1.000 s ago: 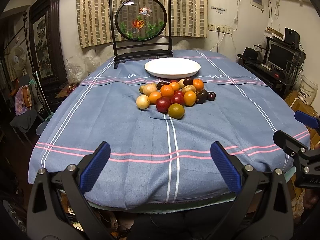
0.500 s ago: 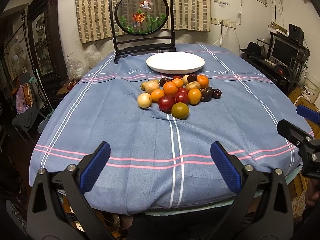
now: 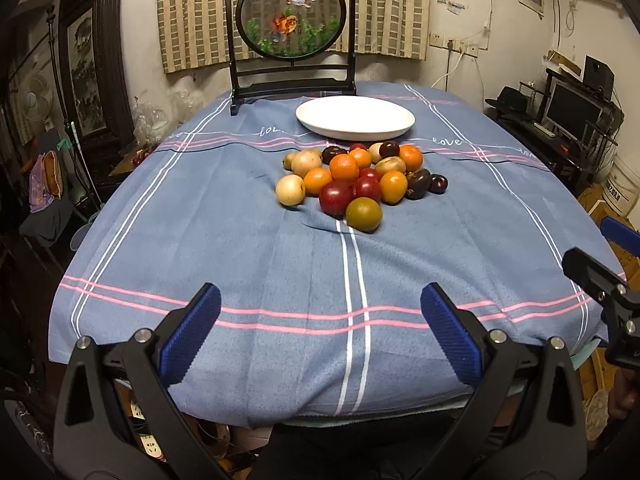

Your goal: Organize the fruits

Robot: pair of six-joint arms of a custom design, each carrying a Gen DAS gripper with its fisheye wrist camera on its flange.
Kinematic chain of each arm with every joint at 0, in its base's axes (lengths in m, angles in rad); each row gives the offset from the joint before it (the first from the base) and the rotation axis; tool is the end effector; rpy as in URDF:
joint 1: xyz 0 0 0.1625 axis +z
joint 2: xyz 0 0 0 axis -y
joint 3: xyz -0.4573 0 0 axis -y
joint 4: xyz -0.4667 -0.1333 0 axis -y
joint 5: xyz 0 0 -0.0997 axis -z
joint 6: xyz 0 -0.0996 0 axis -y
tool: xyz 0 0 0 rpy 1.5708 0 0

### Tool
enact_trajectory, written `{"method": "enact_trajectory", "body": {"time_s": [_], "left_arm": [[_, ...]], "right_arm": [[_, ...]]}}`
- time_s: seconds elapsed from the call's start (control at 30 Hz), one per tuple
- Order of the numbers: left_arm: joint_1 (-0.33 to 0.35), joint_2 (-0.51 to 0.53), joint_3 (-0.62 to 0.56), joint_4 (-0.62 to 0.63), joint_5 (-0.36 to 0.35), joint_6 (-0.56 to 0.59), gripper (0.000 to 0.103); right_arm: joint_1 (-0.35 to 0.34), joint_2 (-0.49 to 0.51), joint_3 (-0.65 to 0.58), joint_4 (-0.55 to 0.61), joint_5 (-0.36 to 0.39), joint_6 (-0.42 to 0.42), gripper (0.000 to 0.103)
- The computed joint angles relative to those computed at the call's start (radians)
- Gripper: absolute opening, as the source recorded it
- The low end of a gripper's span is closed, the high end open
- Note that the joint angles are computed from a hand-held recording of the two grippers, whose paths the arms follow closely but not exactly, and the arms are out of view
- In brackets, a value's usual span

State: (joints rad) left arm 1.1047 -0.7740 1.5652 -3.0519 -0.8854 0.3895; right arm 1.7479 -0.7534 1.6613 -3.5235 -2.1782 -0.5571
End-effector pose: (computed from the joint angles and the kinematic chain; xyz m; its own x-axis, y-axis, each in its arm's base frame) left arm -0.1756 -0.7860 0.1542 -0.6757 0.2506 -0.6933 0.6520 0.6420 -0.4034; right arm 0.2059 -0.7165 0.1527 -0.7131 0.0283 0.7005 -0.5484 0.5999 -0.5826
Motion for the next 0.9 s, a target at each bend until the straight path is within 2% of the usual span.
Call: {"method": "enact_trajectory", "body": {"time_s": [0.33, 0.77, 0.9], "left_arm": [[0.006, 0.027, -0.038, 0.007, -0.035, 0.029, 0.101], [0.016, 0.061, -0.113, 0.04, -0.101, 0.097, 0.101], [0.026, 0.089, -0.166, 0.084, -0.115, 0.103, 0.101]], "right_arm": [[-0.013, 0.014, -0.025, 0.017, -0.003, -0.025, 0.102], [-0.031, 0.038, -0.116, 0.115, -0.004, 0.012, 0.102], [-0.04, 0.056, -0.16, 0.167, -0.008, 0.033, 0.102]]}}
